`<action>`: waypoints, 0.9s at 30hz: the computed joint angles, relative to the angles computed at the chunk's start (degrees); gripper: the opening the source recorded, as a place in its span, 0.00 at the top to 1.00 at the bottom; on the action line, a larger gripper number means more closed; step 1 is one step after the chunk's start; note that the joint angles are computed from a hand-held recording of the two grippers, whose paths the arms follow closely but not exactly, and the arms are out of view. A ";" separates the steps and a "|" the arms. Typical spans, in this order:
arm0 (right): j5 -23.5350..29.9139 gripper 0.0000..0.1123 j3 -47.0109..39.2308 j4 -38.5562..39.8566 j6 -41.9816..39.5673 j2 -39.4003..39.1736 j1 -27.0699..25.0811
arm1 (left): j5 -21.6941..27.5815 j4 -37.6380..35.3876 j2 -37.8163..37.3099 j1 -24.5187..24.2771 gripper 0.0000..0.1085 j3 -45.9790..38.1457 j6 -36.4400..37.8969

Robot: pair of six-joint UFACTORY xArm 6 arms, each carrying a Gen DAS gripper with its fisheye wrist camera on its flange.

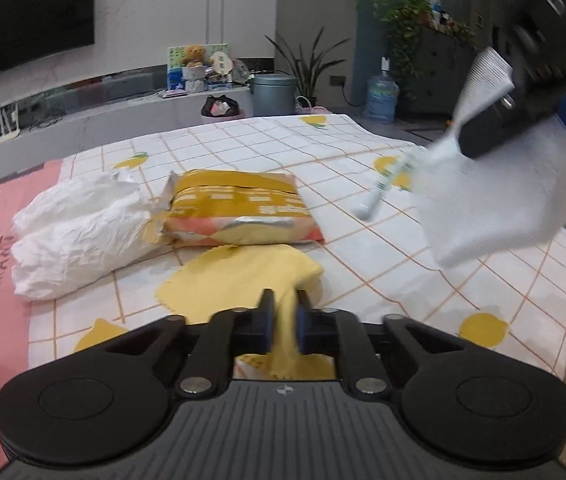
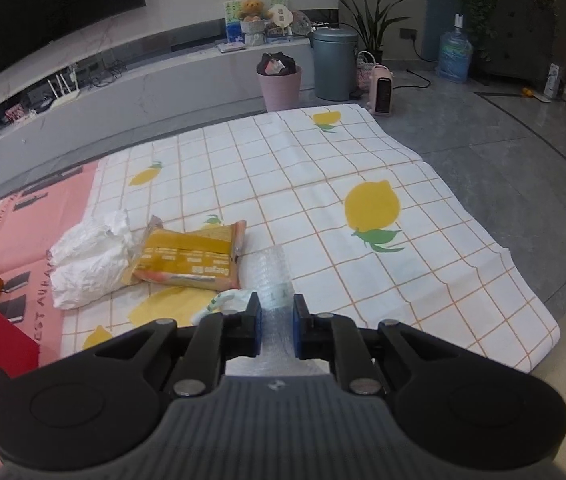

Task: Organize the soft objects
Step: 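Grasp the yellow cloth with the left gripper and lift it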

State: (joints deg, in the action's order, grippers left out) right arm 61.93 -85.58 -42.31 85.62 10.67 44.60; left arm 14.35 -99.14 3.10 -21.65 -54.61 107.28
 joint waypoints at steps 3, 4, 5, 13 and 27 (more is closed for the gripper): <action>0.55 0.88 0.22 0.24 0.48 -0.10 -0.14 | 2.79 4.18 -0.38 1.41 0.98 0.44 -4.18; 0.48 0.88 0.27 0.22 0.50 -0.05 -0.23 | 3.10 4.58 -0.50 1.61 0.98 0.56 -3.90; 0.27 0.88 0.47 0.19 0.60 -0.11 -0.31 | 3.43 5.28 -0.76 1.83 0.98 0.84 -4.35; -1.23 0.88 1.72 -1.12 2.03 -0.62 -0.99 | 10.68 13.99 -7.31 5.57 0.99 3.79 -13.34; -3.72 0.89 -0.77 -8.90 4.82 -0.92 2.94 | 12.22 15.82 -23.15 9.03 0.99 8.50 -13.01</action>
